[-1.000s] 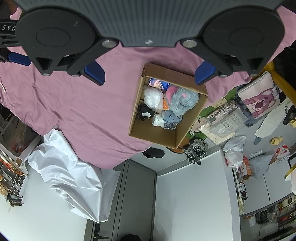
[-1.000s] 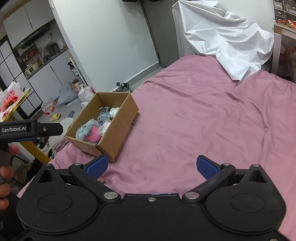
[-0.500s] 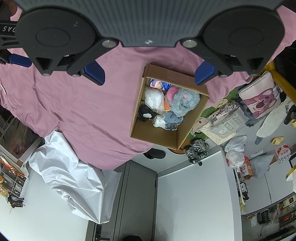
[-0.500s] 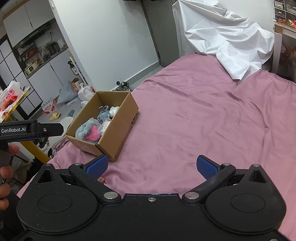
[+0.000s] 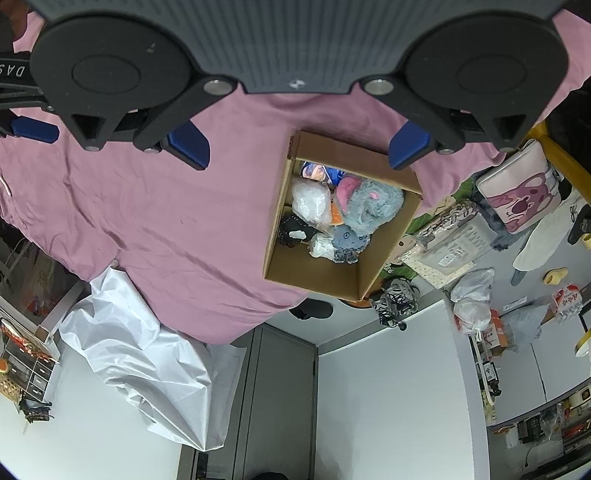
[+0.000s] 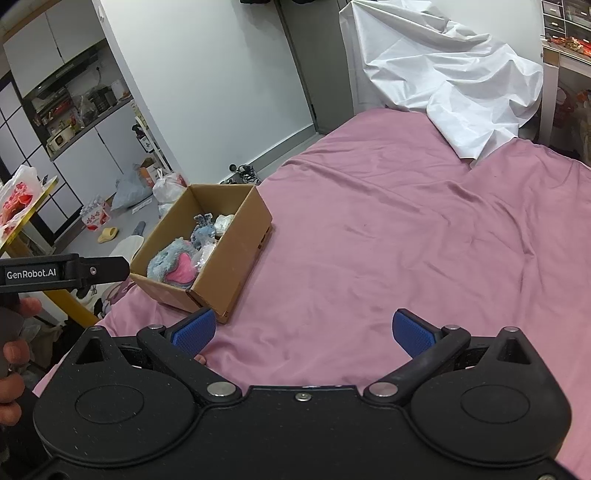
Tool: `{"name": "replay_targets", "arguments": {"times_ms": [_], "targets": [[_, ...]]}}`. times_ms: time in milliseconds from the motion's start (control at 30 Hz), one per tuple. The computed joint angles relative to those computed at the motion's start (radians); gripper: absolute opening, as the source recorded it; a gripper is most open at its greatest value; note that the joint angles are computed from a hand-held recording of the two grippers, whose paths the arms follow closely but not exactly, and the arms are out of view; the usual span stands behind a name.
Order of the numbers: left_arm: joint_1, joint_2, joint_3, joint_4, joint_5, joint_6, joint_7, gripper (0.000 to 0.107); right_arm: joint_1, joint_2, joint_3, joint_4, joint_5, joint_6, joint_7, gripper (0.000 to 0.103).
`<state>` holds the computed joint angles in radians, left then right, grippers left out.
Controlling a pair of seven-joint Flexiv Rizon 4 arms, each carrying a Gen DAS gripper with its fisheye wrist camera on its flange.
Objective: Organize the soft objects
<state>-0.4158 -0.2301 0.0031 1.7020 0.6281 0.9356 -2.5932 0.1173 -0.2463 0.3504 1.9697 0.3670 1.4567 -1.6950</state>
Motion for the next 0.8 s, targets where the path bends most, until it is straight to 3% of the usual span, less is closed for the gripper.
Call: {"name": "replay_targets", "arguments": {"times_ms": [800], "targets": [[0.0,0.0,-0.008,-0.011,0.009,-0.026,0.027,0.102,0.011,0.0,-0.017,0.016,-0.034,0.009,0.037,0.103]]}}
